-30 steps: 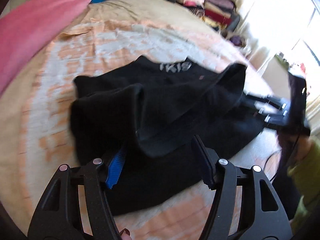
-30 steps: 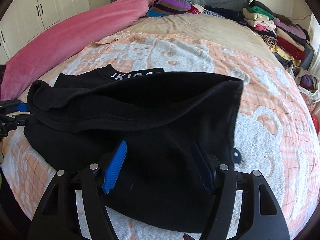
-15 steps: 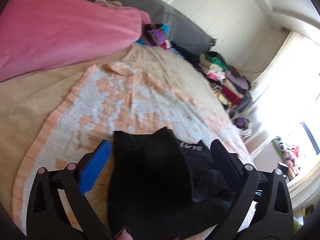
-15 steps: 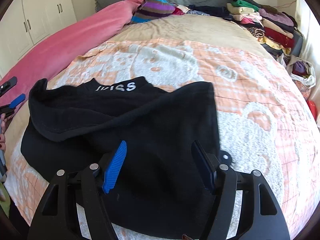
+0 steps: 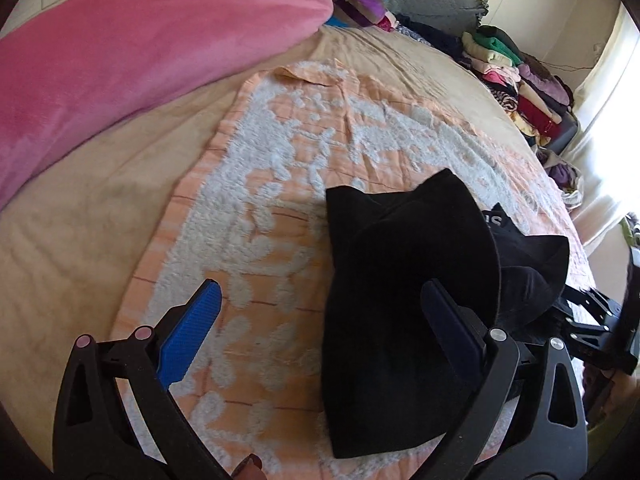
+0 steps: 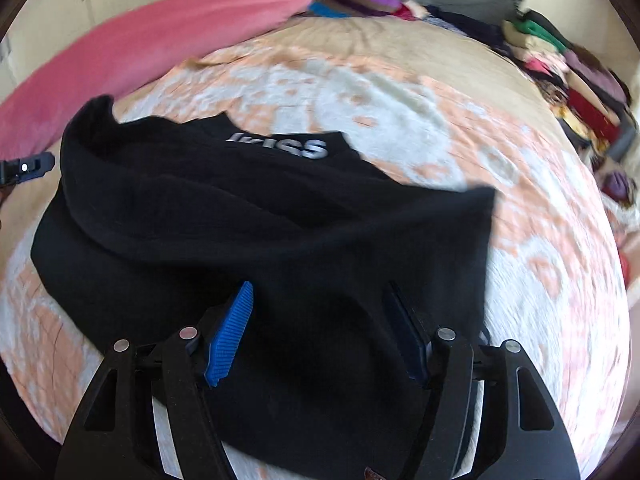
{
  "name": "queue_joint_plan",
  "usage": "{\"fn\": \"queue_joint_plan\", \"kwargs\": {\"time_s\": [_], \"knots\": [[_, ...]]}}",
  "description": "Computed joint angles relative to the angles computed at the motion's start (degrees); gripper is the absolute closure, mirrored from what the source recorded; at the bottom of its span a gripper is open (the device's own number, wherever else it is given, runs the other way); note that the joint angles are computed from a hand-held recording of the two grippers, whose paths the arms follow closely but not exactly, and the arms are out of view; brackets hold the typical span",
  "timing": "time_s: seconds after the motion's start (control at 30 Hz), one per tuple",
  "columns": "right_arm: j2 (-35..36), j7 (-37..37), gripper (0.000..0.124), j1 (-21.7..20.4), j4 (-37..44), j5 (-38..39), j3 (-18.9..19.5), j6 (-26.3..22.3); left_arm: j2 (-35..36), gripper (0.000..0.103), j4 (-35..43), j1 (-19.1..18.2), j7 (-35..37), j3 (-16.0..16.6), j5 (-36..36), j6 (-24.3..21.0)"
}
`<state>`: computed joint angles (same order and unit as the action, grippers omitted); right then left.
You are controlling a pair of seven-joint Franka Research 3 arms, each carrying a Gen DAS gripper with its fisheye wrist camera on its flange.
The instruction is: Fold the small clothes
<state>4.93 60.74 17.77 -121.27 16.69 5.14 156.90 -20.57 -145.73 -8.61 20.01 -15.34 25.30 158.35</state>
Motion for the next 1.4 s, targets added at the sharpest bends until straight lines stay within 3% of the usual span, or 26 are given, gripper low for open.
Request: {"fn": "queue_joint_plan", "kwargs": {"time_s": [0.07,0.23,0.37,0.47,0.6,0.87,1.0,1.17,1.27,1.4], "knots": [[2.19,-0.02,0.060,0.34,2.94,1.76,0.59,0.39,1.08,0.010,0.71,-0.21,0.42,-0.13,0.02,-0.52],[7.75,8.73,0.058,1.33,10.91,0.40,-0.63,0.89,2.58,0.010,1.82,-1.20,1.33,0.54,-1.32,-1.98],[8.63,13.46,0.058,1.03,12.57,-2.35,-1.89,1.43,2.78,0.010,1.94,-1.33,1.43,0.64,-1.66,-2.15],[6.51,11.83,0.058,-1.28,9.77,0.79,-1.04,2.09,3.04,0.010,1.91,-1.83,2.23,1.05,-2.59,-1.83],[1.05,8.06,0.047,-3.80,1.74,5.98,-0.88,4.26,3.51,0.010,2.19,-3.19,4.94,1.90,-5.46,-2.68],[-6.62,-1.05,0.047,-5.98,-8.28,18.98,-3.36,2.08,3.31,0.010,1.72,-3.90,5.93,1.19,-7.35,-2.70],[-6.53,-3.37,0.047,-6.09,-8.60,22.96,-3.97,1.64,3.69,0.011,1.03,-2.66,2.58,0.40,-5.51,1.07],[-4.89,-1.87,0.047,-6.30,-6.68,21.53,-3.75,2.44,4.06,0.020,1.19,-0.01,-2.98,-1.19,-0.54,2.45],[-2.62,1.70,0.047,-6.14,-3.71,16.97,-3.31,4.24,4.98,0.036,1.02,0.73,-5.34,-1.08,0.78,5.03],[2.84,8.95,0.047,-5.53,2.96,8.85,-3.74,3.83,6.29,0.055,2.19,1.81,-7.70,-1.94,4.67,4.76]]}}
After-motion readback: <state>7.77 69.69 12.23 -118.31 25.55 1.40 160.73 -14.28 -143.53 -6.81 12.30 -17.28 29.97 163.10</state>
